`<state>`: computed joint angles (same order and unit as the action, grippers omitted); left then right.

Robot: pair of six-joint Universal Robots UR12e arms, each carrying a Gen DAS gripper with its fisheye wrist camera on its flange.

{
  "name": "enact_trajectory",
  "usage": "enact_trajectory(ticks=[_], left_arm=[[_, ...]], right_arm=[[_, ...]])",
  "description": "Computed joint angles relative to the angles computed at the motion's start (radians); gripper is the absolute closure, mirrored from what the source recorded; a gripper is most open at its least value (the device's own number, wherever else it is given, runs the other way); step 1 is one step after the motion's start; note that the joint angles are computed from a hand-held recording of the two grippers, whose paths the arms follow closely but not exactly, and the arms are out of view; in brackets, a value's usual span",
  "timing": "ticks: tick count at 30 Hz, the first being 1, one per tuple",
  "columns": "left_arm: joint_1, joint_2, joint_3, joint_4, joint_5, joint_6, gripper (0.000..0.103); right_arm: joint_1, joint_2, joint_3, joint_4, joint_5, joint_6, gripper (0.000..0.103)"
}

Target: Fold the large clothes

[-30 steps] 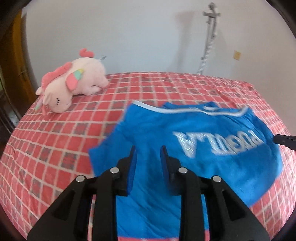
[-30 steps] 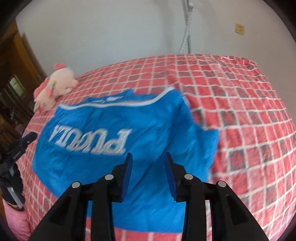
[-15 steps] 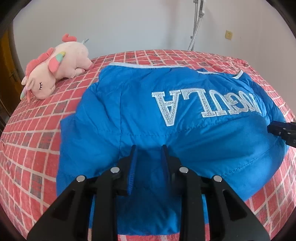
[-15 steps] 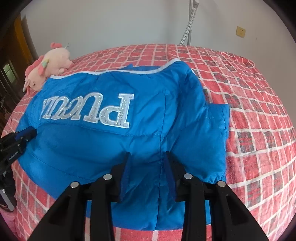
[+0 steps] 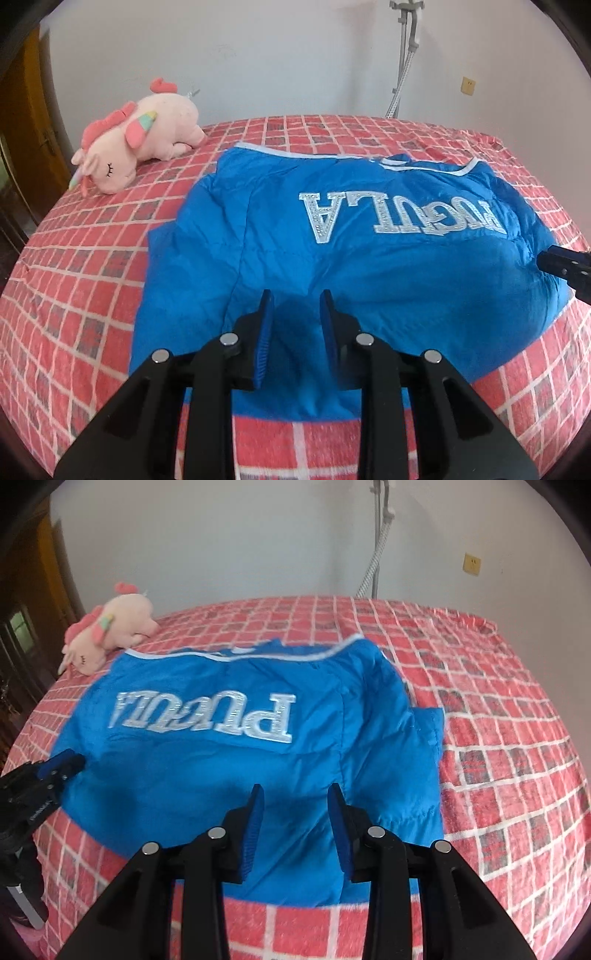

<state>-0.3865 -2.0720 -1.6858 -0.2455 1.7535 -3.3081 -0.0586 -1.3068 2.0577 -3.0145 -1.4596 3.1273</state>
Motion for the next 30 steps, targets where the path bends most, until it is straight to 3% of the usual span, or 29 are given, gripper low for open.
enact_trajectory(ticks=[11, 24, 30], left_arm=[[0.001, -0.009, -0.011, -0.031, -0.030, -0.002, 0.077], [0.006, -0.022, -0.014, -0.010, -0.048, 0.002, 0.077], [0.015, -0.005, -0.014, -0.047, -0.075, -0.002, 0.077]], right_arm=[[0.010, 0.034, -0.004, 0.052, 0.001, -0.011, 0.067], [0.015, 0.059, -0.002, 0.010, -0.006, -0.002, 0.067], [0.007, 0.038, 0.004, 0.015, 0.010, -0.020, 0.065]])
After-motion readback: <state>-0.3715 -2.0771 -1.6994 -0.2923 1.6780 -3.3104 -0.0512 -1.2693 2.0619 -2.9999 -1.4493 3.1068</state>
